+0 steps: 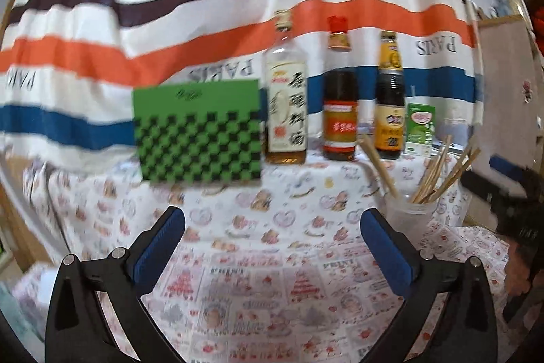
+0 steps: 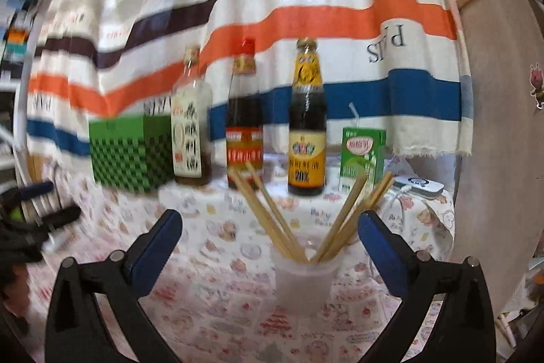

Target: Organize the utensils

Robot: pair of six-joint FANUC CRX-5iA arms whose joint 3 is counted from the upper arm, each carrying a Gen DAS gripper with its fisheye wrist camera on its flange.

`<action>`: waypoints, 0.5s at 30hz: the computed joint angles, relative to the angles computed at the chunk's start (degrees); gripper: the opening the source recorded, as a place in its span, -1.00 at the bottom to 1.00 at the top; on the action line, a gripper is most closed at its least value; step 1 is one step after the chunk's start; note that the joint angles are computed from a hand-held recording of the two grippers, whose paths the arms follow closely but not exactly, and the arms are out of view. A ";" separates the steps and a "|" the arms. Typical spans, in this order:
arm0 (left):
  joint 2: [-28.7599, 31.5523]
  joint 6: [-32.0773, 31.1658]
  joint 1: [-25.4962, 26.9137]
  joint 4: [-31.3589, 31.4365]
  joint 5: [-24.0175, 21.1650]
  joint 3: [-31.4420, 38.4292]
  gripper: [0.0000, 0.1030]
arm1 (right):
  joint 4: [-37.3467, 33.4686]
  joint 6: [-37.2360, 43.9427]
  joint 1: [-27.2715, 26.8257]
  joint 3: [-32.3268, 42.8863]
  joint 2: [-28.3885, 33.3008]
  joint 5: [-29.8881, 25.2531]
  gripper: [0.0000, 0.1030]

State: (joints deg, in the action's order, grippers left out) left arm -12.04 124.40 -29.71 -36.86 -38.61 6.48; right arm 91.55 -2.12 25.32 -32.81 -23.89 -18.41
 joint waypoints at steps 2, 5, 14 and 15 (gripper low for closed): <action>-0.71 1.47 0.64 -0.28 0.94 -1.61 0.99 | 0.35 -1.02 0.21 -0.74 0.55 -0.44 1.00; -0.98 4.31 1.10 -1.34 1.19 -2.82 0.99 | -1.69 -0.47 0.36 -1.04 1.13 0.13 1.00; 0.96 9.53 1.18 -3.25 -3.12 -1.87 0.99 | -9.71 2.75 3.18 -0.29 2.85 -5.03 1.00; 1.37 10.11 0.77 -4.14 -4.11 -1.41 0.99 | -10.36 2.97 3.39 -0.21 3.02 -5.59 1.00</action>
